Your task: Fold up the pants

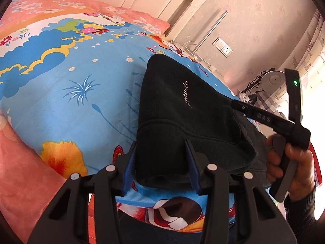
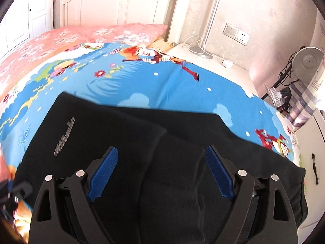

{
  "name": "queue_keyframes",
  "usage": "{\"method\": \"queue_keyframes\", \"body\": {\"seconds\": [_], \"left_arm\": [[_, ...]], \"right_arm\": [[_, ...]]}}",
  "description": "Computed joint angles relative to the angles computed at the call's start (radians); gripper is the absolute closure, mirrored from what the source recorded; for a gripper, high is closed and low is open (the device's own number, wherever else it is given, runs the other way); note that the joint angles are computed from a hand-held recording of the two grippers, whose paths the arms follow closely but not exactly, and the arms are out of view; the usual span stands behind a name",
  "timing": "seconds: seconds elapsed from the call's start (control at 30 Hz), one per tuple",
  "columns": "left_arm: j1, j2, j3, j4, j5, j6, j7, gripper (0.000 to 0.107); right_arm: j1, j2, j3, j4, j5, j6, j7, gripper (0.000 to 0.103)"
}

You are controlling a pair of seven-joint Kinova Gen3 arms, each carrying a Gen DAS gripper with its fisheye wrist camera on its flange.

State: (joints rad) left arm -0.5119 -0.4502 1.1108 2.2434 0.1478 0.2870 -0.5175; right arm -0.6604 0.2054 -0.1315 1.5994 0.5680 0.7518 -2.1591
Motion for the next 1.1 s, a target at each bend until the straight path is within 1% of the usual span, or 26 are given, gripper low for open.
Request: {"method": "queue_keyframes", "body": {"seconds": [0.1,0.13,0.17,0.2,0.23,0.27,0.3,0.37,0.5,0.6,0.67,0.77,0.87,0.97,1.0,1.03,1.1], "left_arm": [[0.001,0.001,-0.002,0.001,0.001,-0.001,-0.001,0.063],[0.002,0.000,-0.002,0.001,0.001,0.000,-0.002,0.063],[0.002,0.000,-0.003,0.001,0.001,-0.001,-0.002,0.062],[0.006,-0.002,-0.006,0.003,-0.001,-0.005,-0.004,0.060],[0.010,-0.004,-0.010,0.006,-0.001,-0.009,-0.006,0.059],[0.012,-0.011,-0.015,0.008,0.000,-0.011,-0.004,0.055],[0.019,-0.019,-0.025,0.012,0.001,-0.014,-0.004,0.049],[0.028,-0.031,-0.040,0.015,0.003,-0.015,-0.003,0.048],[0.033,-0.032,-0.053,0.015,0.015,-0.014,0.011,0.048],[0.068,-0.004,-0.081,0.043,0.028,-0.071,0.021,0.049],[0.076,0.019,-0.080,0.049,0.027,-0.091,0.026,0.049],[0.056,0.028,-0.053,0.046,0.024,-0.097,0.041,0.050],[0.059,0.037,-0.057,0.045,0.015,-0.097,0.040,0.054],[0.118,0.081,-0.108,0.090,0.029,-0.178,0.048,0.054],[0.138,0.093,-0.127,0.098,0.039,-0.193,0.052,0.056],[0.140,0.091,-0.128,0.098,0.038,-0.191,0.054,0.058],[0.116,0.068,-0.108,0.071,0.023,-0.142,0.050,0.064]], "right_arm": [[0.003,0.060,0.011,-0.057,-0.014,0.037,0.016,0.020],[-0.009,0.084,0.027,-0.078,-0.019,0.060,0.022,0.020],[-0.003,0.109,0.033,-0.093,-0.039,0.071,0.042,0.020],[0.019,0.115,0.020,-0.095,-0.061,0.065,0.052,0.020],[0.025,0.114,0.026,-0.090,-0.082,0.053,0.057,0.020],[0.026,0.114,0.030,-0.090,-0.091,0.051,0.062,0.020],[0.021,0.113,0.035,-0.088,-0.091,0.050,0.064,0.020],[0.009,0.112,0.045,-0.077,-0.077,0.039,0.054,0.020],[0.014,0.109,0.048,-0.063,-0.091,0.017,0.052,0.019],[0.012,0.107,0.052,-0.058,-0.088,0.010,0.049,0.019],[0.012,0.107,0.053,-0.056,-0.088,0.006,0.047,0.019],[0.012,0.104,0.055,-0.047,-0.085,-0.005,0.040,0.018],[0.009,0.104,0.056,-0.045,-0.081,-0.006,0.035,0.018],[0.011,0.103,0.055,-0.044,-0.081,-0.006,0.033,0.017],[0.013,0.103,0.054,-0.044,-0.085,-0.007,0.036,0.017],[0.020,0.102,0.051,-0.043,-0.094,-0.010,0.042,0.017],[0.029,0.104,0.047,-0.049,-0.112,-0.008,0.052,0.017]]}}
